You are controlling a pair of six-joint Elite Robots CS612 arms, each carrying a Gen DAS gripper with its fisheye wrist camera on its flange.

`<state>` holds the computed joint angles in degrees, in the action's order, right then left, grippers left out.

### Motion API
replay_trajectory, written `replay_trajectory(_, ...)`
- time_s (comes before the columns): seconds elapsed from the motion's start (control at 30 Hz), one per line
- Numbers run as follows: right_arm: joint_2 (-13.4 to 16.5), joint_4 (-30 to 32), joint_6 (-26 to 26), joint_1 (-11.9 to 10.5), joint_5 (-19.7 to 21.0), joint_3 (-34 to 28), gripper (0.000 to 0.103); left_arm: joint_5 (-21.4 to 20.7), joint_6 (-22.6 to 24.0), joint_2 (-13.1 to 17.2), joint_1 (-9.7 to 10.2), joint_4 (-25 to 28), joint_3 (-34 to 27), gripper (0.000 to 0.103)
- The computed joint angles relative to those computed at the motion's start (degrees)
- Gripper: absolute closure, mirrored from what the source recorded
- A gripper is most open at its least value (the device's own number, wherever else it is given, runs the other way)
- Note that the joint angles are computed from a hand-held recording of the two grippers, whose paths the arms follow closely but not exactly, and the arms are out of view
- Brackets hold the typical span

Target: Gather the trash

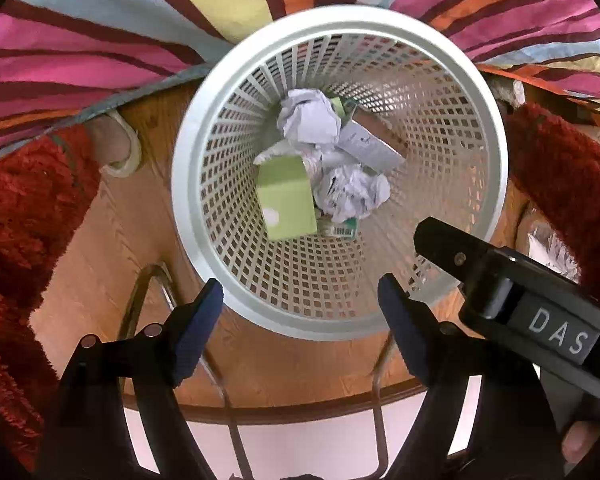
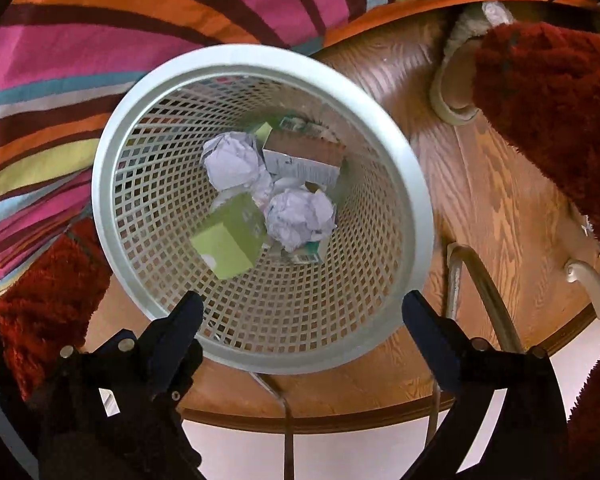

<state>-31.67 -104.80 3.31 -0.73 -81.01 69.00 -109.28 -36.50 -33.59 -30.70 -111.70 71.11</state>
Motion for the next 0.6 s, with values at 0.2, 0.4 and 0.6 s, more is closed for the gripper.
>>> replay_trajectory(0.2, -2.0, -6.4, -1.6, -0.1, 0.0, 2.7, 0.008, 3.3, -1.5, -1.6, -0.15, -4.3, 1.6, 0.025)
replay_trajectory(0.4, -5.2, -17.2, -3.4, -0.3, 1.8, 7.1, 0.008, 8.9, -3.6, -4.6, -0.55, -12.1, 5.1, 0.025)
replay_trajectory(0.6, -8.2, -28.6, -5.8, -0.6, 4.2, 11.3, 0.008, 15.9, -4.7, -7.2, -1.22, -17.8, 7.5, 0.025)
